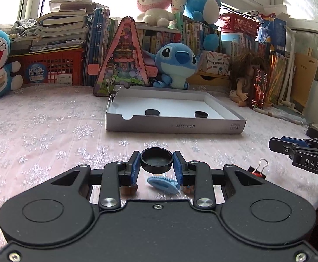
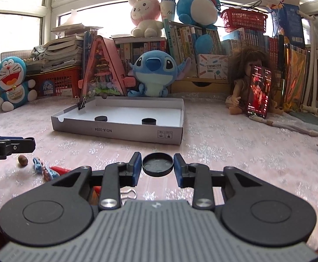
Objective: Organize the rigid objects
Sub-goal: 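Carry both held black lids over the white box with both grippers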
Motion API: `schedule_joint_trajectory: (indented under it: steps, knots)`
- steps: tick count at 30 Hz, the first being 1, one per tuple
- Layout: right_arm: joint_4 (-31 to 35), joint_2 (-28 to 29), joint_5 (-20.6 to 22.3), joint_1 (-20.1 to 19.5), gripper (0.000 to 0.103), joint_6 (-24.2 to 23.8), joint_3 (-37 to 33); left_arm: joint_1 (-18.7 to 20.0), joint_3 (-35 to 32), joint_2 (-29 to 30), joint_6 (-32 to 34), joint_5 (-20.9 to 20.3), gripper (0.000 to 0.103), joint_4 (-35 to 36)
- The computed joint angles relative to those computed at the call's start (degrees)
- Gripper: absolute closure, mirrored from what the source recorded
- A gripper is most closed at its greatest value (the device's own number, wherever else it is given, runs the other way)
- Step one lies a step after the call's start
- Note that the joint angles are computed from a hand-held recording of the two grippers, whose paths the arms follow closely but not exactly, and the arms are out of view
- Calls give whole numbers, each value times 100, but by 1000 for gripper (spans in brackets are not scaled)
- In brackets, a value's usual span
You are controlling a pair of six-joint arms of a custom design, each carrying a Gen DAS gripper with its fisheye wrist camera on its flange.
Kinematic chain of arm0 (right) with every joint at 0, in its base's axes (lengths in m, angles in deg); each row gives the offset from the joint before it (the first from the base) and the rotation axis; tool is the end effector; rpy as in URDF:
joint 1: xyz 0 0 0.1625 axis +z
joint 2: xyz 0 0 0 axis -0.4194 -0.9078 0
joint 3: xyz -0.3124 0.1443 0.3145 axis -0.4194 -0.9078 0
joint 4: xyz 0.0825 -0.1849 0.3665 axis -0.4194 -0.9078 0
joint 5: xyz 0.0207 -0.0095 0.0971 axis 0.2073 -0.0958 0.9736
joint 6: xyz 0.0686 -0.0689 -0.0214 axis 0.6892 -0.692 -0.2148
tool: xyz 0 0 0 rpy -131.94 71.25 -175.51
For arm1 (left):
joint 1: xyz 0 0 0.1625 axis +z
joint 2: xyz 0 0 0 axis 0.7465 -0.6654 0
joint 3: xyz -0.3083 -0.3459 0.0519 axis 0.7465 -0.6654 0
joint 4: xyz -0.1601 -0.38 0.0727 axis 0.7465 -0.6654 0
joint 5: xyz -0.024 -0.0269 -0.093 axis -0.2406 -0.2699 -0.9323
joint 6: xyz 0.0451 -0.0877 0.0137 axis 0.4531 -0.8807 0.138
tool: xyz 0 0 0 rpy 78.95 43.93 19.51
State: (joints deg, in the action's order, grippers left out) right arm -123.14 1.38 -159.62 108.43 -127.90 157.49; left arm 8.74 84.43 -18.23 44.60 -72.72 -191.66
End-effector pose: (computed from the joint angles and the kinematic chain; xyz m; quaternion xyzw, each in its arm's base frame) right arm 0.0495 -0.7663 0.2357 0.2948 -0.7776 0.4969 0.2481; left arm -0.2520 -0.7504 0.0703 0.2239 0.8132 -0.4775 0.2461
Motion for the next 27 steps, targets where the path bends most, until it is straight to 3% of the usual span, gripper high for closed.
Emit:
schedule_joint_trajectory:
  steps: [10,27]
  knots:
    - [645,235,-181,173,66,334,-770,69,-634,125,-82,-29,73,404]
    - [2291,865,-603,319,66,1399,-2492,228,-2254,668,-264,-115,73,1575]
